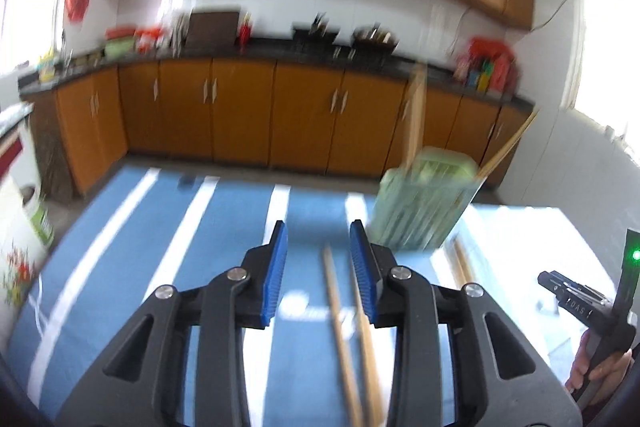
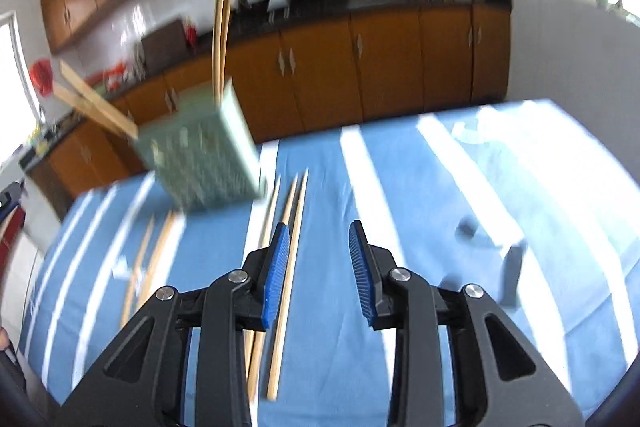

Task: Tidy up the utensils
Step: 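Close the left gripper on a loose chopstick while the right gripper grasps another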

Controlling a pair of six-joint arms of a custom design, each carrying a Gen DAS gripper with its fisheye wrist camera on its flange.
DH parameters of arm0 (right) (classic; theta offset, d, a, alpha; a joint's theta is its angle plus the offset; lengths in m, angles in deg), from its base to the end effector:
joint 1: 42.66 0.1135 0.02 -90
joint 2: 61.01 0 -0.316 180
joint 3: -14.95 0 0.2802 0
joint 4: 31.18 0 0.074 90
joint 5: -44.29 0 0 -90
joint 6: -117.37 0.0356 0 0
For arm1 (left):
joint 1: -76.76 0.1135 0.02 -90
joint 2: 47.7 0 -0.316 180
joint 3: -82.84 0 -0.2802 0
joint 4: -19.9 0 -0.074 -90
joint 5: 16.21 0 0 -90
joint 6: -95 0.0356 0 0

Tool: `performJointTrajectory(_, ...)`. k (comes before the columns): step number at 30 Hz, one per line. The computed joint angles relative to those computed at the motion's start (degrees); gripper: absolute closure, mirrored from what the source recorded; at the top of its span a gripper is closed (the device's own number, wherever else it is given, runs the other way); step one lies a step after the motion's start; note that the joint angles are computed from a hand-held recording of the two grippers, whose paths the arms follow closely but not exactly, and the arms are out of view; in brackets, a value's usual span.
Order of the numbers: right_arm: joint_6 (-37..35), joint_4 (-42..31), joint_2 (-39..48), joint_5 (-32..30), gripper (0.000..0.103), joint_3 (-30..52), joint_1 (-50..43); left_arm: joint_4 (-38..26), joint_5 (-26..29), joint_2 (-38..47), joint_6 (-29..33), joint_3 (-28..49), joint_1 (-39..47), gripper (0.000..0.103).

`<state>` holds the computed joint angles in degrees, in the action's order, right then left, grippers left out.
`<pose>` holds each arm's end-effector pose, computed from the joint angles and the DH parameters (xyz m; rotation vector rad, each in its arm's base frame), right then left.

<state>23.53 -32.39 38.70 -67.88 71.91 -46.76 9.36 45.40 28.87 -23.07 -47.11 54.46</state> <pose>0.3561 -0.0121 0.1605 -0.1854 2.2905 0.3802 0.2667 -0.0911 0.2323 -0.3722 2.0970 0.0359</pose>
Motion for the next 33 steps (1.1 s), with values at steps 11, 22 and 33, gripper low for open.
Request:
performJointTrajectory(11, -3.1, -1.7, 8.2, 6.2, 0.083, 0.7, 7.1, 3.3, 6.9, 5.8, -4.6, -7.1, 2.7, 0.07)
performJointTrajectory(22, -0.5, 0.6, 8.9, 11.1, 0.095, 1.3, 1.8, 5.5, 12.0, 13.2, -5.1, -4.3, 0.5, 0.07)
performJointTrajectory(33, -1.0, 0.8, 8.8, 10.7, 0.095, 1.1, -0.1, 3.7, 11.3, 22.1, -5.3, 0.4, -3.0, 0.088)
